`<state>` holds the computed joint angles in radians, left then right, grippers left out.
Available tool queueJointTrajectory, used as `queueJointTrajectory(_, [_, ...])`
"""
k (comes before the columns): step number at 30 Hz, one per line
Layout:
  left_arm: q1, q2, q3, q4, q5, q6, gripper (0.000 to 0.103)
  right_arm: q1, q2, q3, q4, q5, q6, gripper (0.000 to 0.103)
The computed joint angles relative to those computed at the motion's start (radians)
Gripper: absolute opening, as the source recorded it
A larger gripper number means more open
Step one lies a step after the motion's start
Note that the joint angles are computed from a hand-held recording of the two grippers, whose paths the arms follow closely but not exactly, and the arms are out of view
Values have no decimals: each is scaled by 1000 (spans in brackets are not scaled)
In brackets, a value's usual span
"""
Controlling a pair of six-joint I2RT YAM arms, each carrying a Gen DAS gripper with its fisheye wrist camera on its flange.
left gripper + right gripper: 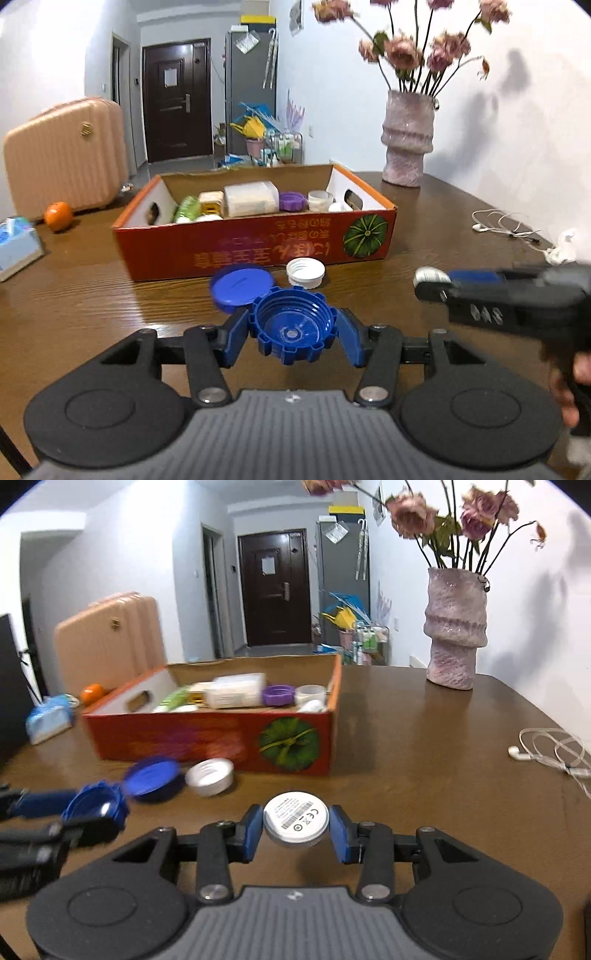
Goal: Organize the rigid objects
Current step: 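Grasp the blue ridged cap with the left tool while the right tool grasps the white round lid, then carry the blue cap and white lid into the box and open both tools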
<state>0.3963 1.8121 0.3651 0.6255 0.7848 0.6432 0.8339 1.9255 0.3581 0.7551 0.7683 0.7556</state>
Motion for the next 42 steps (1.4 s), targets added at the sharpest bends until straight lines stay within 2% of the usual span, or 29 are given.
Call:
queueJointTrajectory(5, [176, -122, -19, -221, 134, 175, 53, 251, -64, 21, -221, 133, 216, 38])
queueJointTrajectory(9, [258, -160, 1, -373, 191, 288, 53, 333, -80, 64, -338, 185, 295, 38])
queueJointTrajectory(12, [286, -162, 17, -421, 216, 321, 53, 355, -80, 90, -380, 203, 314, 39])
queueJointTrajectory(17, [224, -130, 85, -405, 206, 250, 53, 299, -93, 96, -325, 177, 209, 39])
queueJointTrajectory(21, [65, -58, 282, -460, 128, 91, 53, 132, -156, 79, -175, 73, -66, 38])
queueJointTrajectory(24, [-89, 31, 417, -347, -21, -67, 53, -79, -185, 130, -117, -101, -267, 38])
queueJointTrajectory(26, [-186, 134, 604, -440, -106, -99, 53, -230, -159, 229, -154, -264, -360, 38])
queueJointTrajectory(28, [-264, 264, 846, -605, -183, -136, 53, -360, -90, 385, -263, -397, -423, 38])
queueJointTrajectory(30, [-316, 381, 1047, -713, -238, -166, 53, -449, 6, 563, -400, -480, -465, 38])
queueJointTrajectory(33, [-375, 551, 1303, -828, -325, -133, 53, -551, 176, 856, -625, -575, -524, 38])
queueJointTrajectory(35, [-395, 677, 1517, -987, -341, -98, 53, -593, 284, 1032, -761, -615, -561, 39])
queueJointTrajectory(38, [-409, 790, 1704, -1103, -352, -88, 54, -622, 429, 1265, -936, -628, -608, 39])
queueJointTrajectory(42, [-416, 852, 1786, -1151, -374, -59, 54, -642, 541, 1451, -1065, -661, -626, 39])
